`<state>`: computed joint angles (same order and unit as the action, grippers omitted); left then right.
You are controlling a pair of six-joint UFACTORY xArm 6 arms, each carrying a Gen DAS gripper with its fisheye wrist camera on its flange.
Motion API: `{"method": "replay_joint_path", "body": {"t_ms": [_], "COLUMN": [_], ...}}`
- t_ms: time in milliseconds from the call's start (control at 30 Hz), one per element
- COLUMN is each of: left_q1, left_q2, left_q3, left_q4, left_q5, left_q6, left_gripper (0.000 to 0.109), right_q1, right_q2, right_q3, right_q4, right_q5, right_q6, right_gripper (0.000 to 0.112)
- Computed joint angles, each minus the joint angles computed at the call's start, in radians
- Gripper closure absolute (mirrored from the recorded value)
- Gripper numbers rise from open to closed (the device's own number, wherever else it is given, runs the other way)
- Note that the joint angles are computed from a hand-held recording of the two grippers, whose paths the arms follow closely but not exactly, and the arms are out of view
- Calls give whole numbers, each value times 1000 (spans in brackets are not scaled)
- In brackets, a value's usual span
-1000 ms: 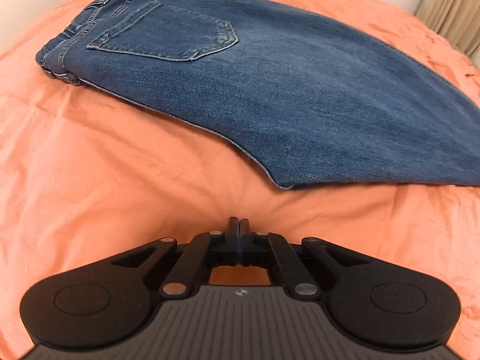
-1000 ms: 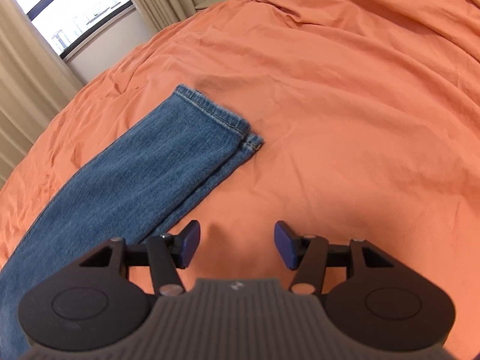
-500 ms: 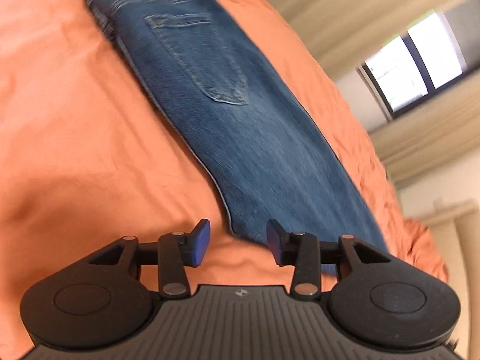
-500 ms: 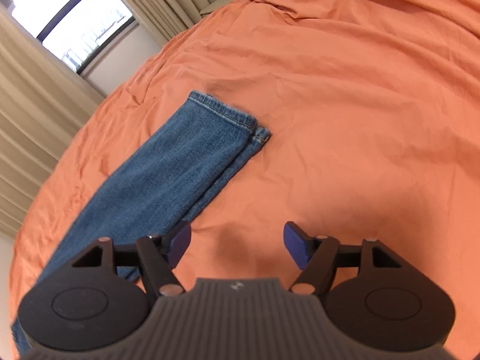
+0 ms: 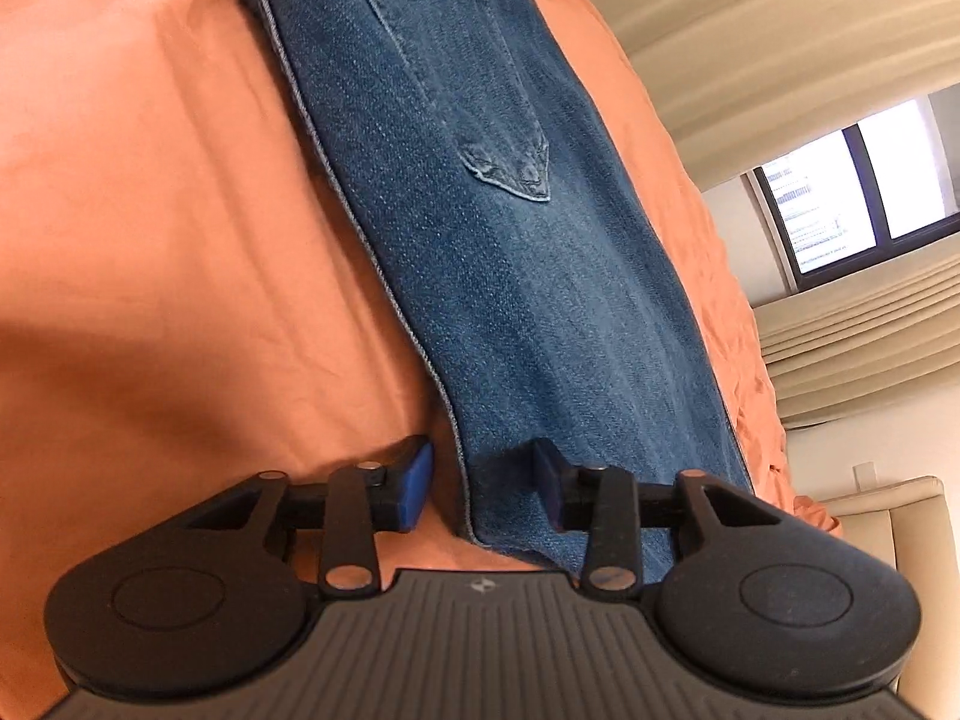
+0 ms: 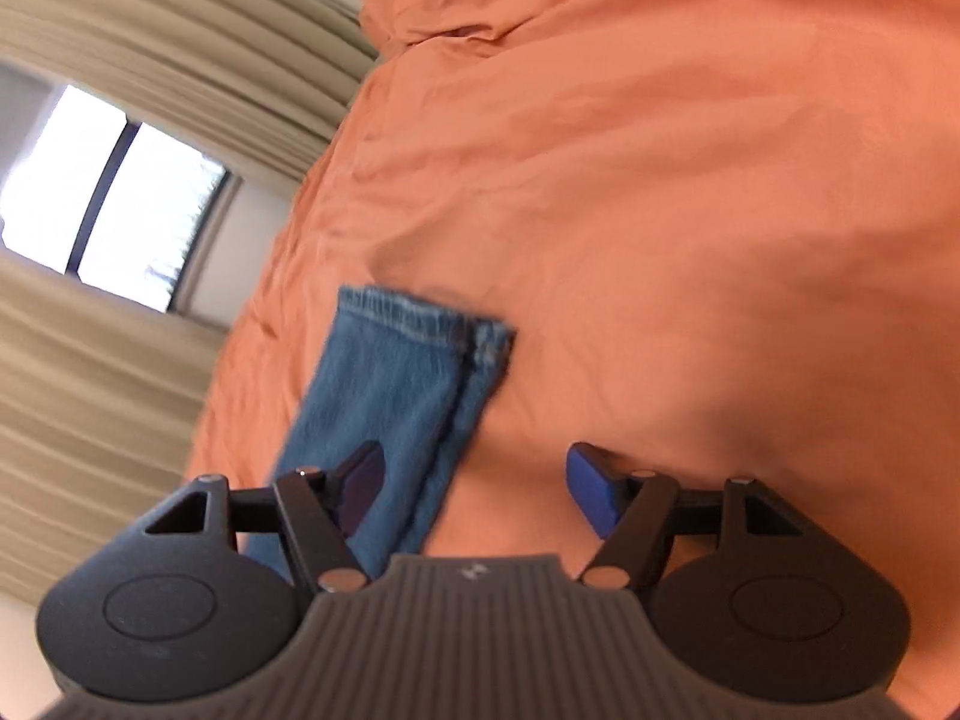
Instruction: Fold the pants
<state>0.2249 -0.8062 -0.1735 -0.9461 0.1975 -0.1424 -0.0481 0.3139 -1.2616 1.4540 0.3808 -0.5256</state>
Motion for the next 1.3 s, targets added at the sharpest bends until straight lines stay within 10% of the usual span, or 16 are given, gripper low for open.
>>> {"method": "replay_joint_path", "body": {"t_ms": [367,800,1067,1300], "left_q1": [1,146,280,260], "left_q2": [20,-106,-276,-166], "left_q3": [-37,-216,-192,-193], "left_q4": [133,499,536,595], "left_q5": [12,396,723,717], "left_q6": [-107,-360,-267,-176], "left_gripper": [101,104,107,107], "right_q1": [-15,-17,-223,-264], "right_q2": [116,-232,-784,-911], "right_q3": [-135,14,565,820], "right_q4": [277,-542,-634,-591], "right_q5": [12,2,183,132], "right_q6": [-210,337,406,347], "right_gripper": [110,112,112,112]}}
